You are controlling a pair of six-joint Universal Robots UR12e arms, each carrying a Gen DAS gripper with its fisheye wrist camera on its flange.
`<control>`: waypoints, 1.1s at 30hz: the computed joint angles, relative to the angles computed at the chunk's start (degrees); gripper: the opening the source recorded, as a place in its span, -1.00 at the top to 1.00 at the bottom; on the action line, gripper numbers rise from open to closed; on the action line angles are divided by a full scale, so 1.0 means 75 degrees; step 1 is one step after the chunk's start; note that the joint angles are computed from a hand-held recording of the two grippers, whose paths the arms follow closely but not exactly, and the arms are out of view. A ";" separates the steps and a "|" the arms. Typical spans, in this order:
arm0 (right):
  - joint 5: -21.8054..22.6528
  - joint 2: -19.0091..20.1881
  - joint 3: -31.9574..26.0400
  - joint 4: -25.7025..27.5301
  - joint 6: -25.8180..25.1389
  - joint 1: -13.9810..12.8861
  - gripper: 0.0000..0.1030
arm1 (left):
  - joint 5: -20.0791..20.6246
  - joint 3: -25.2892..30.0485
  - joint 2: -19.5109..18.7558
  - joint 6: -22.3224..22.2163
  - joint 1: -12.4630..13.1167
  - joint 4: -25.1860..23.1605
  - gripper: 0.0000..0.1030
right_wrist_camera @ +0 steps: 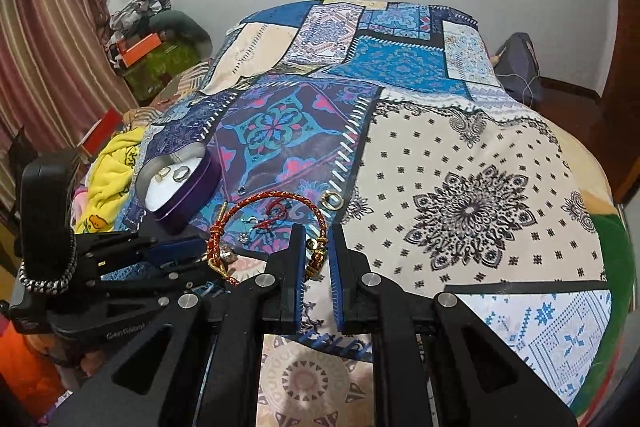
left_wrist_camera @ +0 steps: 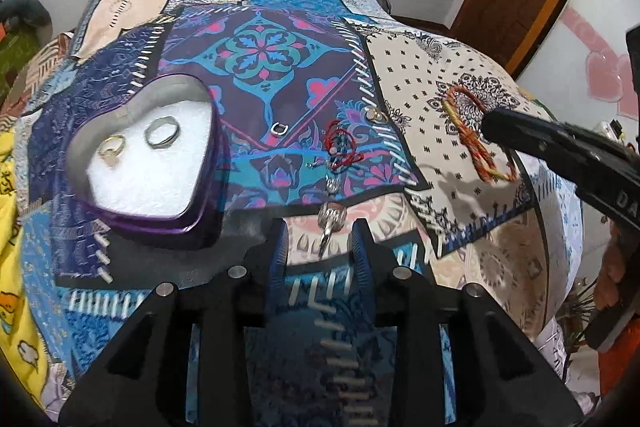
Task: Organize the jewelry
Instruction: 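Grasp the silver pendant with the left tool while the right tool grasps the red-and-gold bracelet, then lower the pendant and bracelet into the heart tin and open both tools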
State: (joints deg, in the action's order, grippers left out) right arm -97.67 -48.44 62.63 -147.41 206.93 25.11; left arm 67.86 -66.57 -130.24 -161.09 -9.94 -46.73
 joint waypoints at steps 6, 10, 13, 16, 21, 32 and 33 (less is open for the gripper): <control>-0.0031 -0.0069 0.0150 -0.0122 0.0136 -0.0032 0.81 | -0.0047 0.0148 -0.0140 0.0060 -0.0061 0.0040 0.45; 0.0008 -0.0068 0.0165 -0.0154 0.0202 -0.0039 0.81 | 0.0155 0.0093 -0.0148 0.0140 -0.0117 0.0281 0.72; 0.0023 -0.0044 0.0120 -0.0177 0.0186 -0.0032 0.81 | 0.0098 0.0072 -0.0123 0.0053 -0.0099 0.0262 0.72; -0.0008 -0.0010 0.0038 -0.0231 0.0133 -0.0014 0.81 | 0.0047 -0.0021 -0.0037 -0.0089 -0.0062 0.0332 0.72; 0.0032 0.0133 -0.0262 -0.0333 -0.0004 0.0022 0.81 | -0.0077 -0.0261 0.0183 -0.0321 0.0055 0.0736 0.72; 0.0196 0.0652 -0.1308 -0.0353 -0.0476 0.0140 0.81 | 0.0012 -0.0591 0.0569 -0.0887 0.0385 0.2078 0.72; 0.0230 0.0703 -0.1410 -0.0336 -0.0522 0.0151 0.81 | 0.0014 -0.0593 0.0581 -0.0943 0.0420 0.2161 0.72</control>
